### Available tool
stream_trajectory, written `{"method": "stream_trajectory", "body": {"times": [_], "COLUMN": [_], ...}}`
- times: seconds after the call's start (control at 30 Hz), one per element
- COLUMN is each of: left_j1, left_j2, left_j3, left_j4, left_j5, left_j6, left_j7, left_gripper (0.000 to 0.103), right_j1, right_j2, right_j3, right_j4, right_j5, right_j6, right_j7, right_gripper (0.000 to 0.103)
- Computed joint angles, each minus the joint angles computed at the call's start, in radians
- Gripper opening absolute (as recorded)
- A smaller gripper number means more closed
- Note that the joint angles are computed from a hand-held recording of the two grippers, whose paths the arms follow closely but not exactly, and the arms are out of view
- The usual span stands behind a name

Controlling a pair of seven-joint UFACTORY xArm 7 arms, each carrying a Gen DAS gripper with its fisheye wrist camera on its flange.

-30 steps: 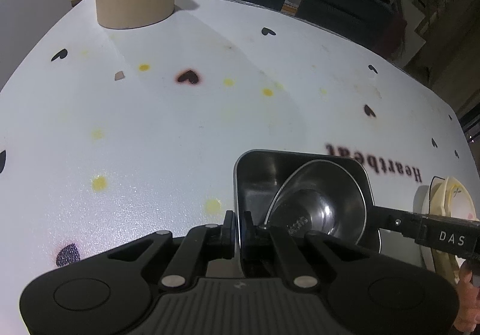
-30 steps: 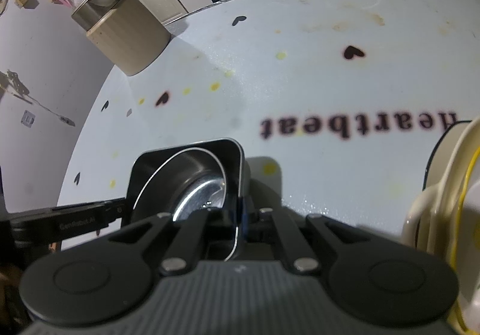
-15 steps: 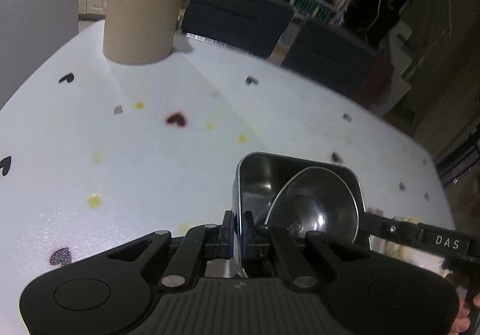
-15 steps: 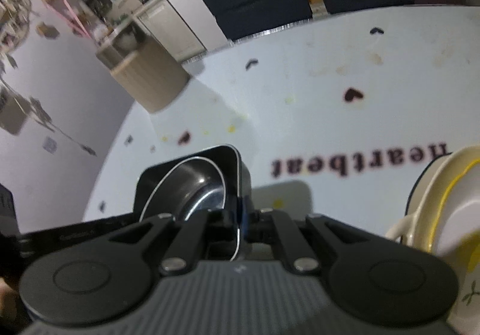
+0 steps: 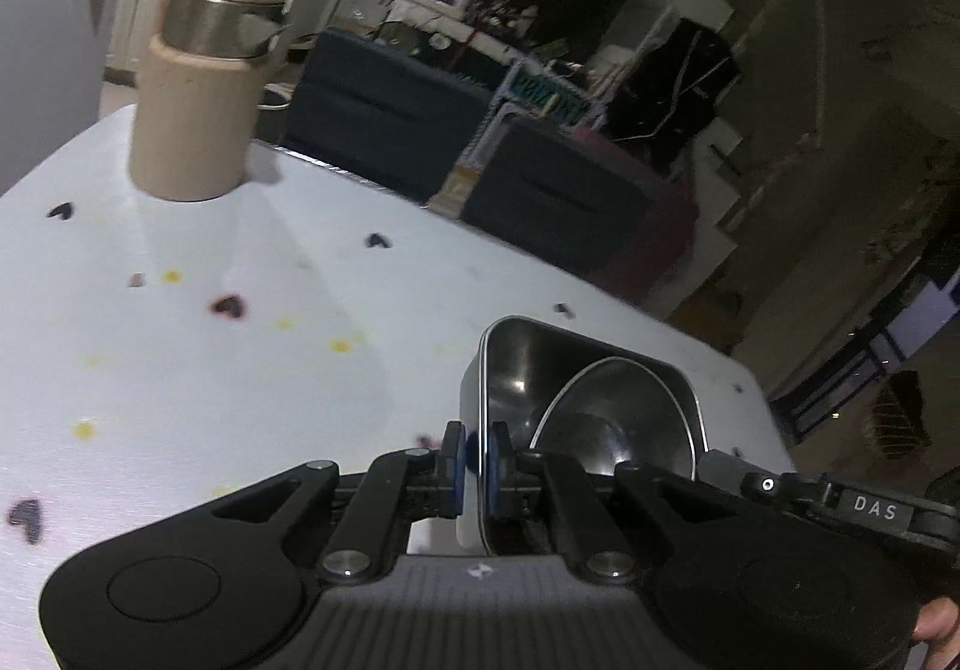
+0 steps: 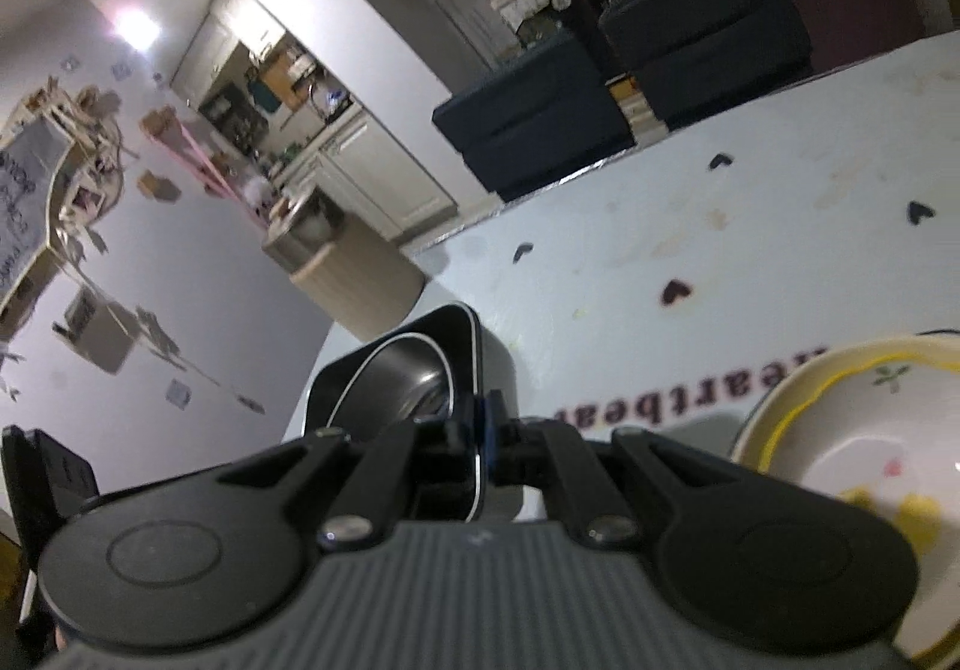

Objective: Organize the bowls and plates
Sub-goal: 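Carry the tray over the floral bowl stack and lower it in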

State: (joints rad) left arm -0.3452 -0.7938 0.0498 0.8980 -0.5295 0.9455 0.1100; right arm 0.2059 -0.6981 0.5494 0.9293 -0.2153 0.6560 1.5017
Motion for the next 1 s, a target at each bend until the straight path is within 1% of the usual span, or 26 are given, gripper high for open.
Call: {"method": "stream_trajectory", "body": {"times": [0.1, 0.2, 0.27, 0.33, 0.53, 0.67, 0.8, 0.87, 1.0], "left_j1": [-0.029, -0.054, -0.073, -0.094, -0.157, -0.187, -0.201, -0.207, -0.214], "left_j2": [-0.004, 0.003, 0.014, 0.022, 0.035, 0.046, 0.064, 0.073, 0.094], "left_j3": [-0.017, -0.045, -0.069, -0.085, -0.131, -0.158, -0.187, -0.198, -0.208], "left_j4": [-0.001, 0.004, 0.009, 0.009, 0.005, 0.002, 0.001, 0.002, 0.008], "left_j5": [-0.029, -0.035, -0.04, -0.047, -0.07, -0.072, -0.056, -0.044, -0.021], "left_j6": [-0.012, -0.022, -0.031, -0.038, -0.06, -0.07, -0.077, -0.075, -0.071], "left_j7": [-0.005, -0.008, -0.016, -0.022, -0.042, -0.067, -0.104, -0.12, -0.147], "left_gripper": [0.008, 0.008, 0.008, 0.008, 0.008, 0.008, 0.008, 0.007, 0.007], "right_j1": [0.011, 0.018, 0.003, 0.001, -0.019, -0.025, -0.044, -0.039, -0.053], "right_j2": [-0.071, -0.149, -0.175, -0.221, -0.344, -0.432, -0.467, -0.49, -0.488], "right_j3": [-0.013, -0.018, -0.004, 0.001, 0.012, 0.015, 0.03, 0.032, 0.044], "right_j4": [-0.024, -0.057, -0.063, -0.068, -0.078, -0.096, -0.107, -0.112, -0.108], "right_j5": [0.007, 0.022, 0.032, 0.041, 0.066, 0.096, 0.131, 0.148, 0.174], "right_j6": [0.034, 0.071, 0.102, 0.16, 0.288, 0.365, 0.408, 0.442, 0.469], "right_j7": [0.006, 0.009, 0.02, 0.024, 0.034, 0.044, 0.056, 0.061, 0.069], "right_gripper": [0.004, 0.005, 0.005, 0.005, 0.005, 0.005, 0.005, 0.005, 0.005]}}
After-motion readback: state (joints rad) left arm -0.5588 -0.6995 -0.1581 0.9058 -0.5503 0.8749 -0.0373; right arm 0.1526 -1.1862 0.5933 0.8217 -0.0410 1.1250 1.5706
